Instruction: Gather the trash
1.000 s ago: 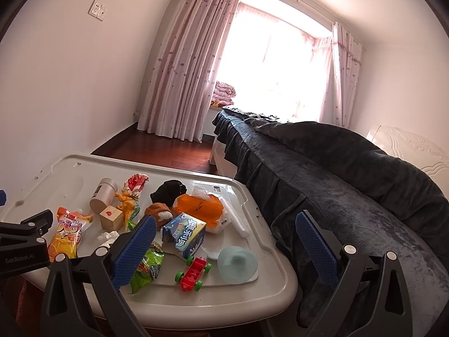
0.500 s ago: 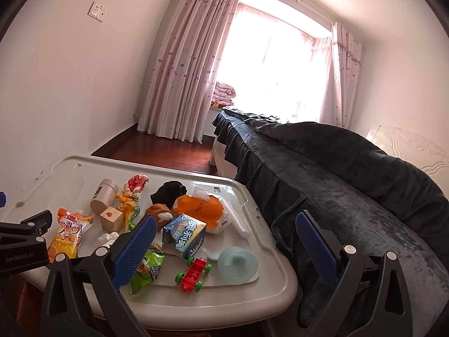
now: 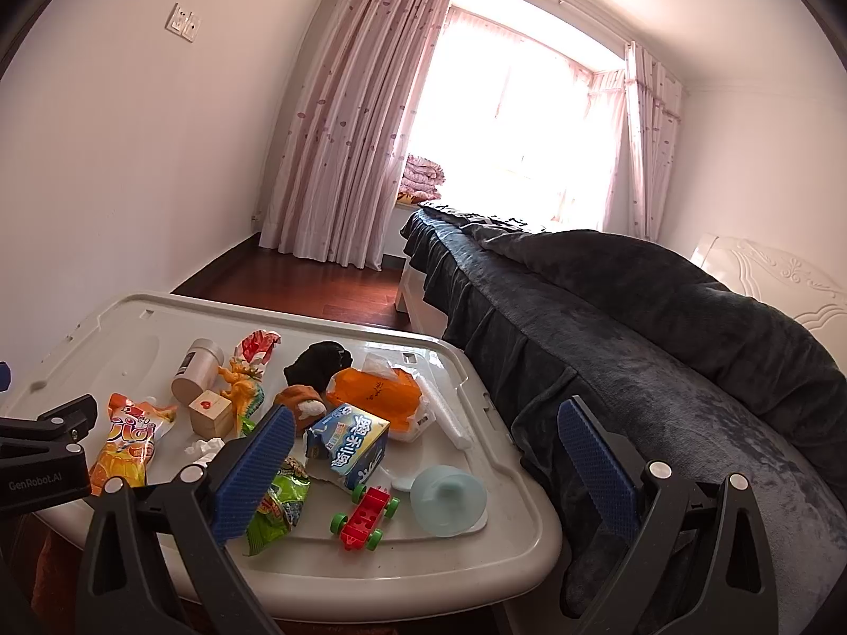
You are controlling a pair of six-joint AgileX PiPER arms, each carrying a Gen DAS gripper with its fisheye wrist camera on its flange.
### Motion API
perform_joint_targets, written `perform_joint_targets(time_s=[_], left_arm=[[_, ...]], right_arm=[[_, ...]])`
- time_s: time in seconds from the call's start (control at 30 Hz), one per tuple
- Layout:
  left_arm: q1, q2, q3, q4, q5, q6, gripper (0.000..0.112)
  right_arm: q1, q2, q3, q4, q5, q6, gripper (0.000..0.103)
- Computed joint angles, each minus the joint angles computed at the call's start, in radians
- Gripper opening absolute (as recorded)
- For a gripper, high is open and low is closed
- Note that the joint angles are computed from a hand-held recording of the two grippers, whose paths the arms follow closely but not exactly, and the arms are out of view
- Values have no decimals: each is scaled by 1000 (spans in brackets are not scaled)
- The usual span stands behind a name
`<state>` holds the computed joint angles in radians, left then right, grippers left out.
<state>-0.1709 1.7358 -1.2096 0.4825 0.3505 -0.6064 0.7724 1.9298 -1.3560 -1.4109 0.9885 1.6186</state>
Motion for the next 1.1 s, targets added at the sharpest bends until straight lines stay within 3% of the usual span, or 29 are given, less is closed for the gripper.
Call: perform_joint_targets(time_s=[1.1], left_arm=[[5, -1, 2, -4, -2, 6, 97]], right_arm=[[1, 6, -21, 4, 8, -11, 98]])
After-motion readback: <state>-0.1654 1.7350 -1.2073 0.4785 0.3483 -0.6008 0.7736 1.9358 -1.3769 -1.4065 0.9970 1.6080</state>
